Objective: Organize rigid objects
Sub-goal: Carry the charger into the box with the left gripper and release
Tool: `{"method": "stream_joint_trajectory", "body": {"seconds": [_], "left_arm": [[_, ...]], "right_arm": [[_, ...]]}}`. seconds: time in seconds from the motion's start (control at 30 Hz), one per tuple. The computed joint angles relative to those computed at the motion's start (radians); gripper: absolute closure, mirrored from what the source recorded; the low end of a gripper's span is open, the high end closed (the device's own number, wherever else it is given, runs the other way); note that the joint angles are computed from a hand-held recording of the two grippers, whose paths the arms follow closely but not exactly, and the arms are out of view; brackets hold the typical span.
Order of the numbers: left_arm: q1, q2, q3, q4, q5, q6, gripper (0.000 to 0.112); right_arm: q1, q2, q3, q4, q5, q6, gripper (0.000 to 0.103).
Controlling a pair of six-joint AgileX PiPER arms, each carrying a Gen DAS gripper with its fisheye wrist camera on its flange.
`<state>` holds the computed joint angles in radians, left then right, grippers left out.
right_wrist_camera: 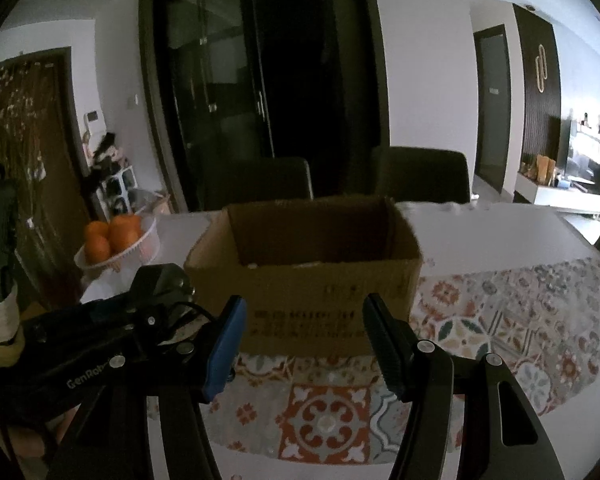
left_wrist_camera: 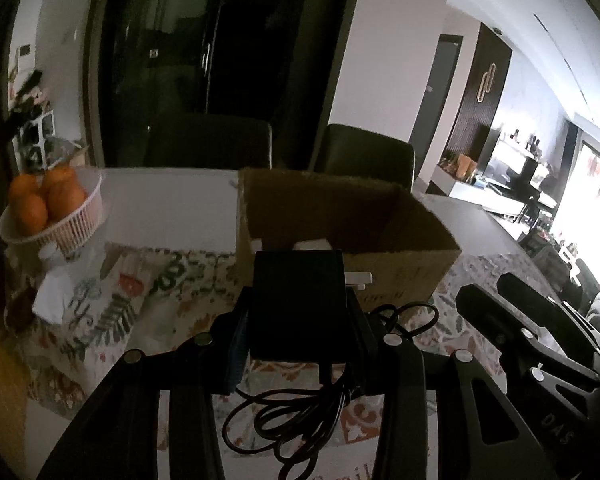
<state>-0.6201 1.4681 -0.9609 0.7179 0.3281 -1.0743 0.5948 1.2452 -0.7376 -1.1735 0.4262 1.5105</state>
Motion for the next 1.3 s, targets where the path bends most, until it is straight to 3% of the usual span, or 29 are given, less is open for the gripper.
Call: {"method": "stream_joint_trajectory", "body": {"seconds": [0.2, 0.57, 0.97, 1.3], "left_arm": [[-0.010, 0.053, -0.117, -0.036, 0.050, 0.076, 0.071], [0.023, 0.218, -0.376, -0.258, 0.104, 0.368, 0.071], [0.061, 0.404, -0.622, -0.425, 0.202, 0.534, 0.071], [0.076, 0.465, -0.667, -0.506, 0.231, 0.598, 0.069]], "right_arm": [[-0.070, -0.001, -0.044, 0.052, -0.039, -0.103, 0.042], [-0.215, 0.076, -0.175, 0.192, -0.090, -0.332, 0.042], [-0.325, 0.212, -0.311, 0.476, -0.132, -0.630, 0.042], [-0.342, 0.278, -0.352, 0.519, -0.106, -0.689, 0.042]]}}
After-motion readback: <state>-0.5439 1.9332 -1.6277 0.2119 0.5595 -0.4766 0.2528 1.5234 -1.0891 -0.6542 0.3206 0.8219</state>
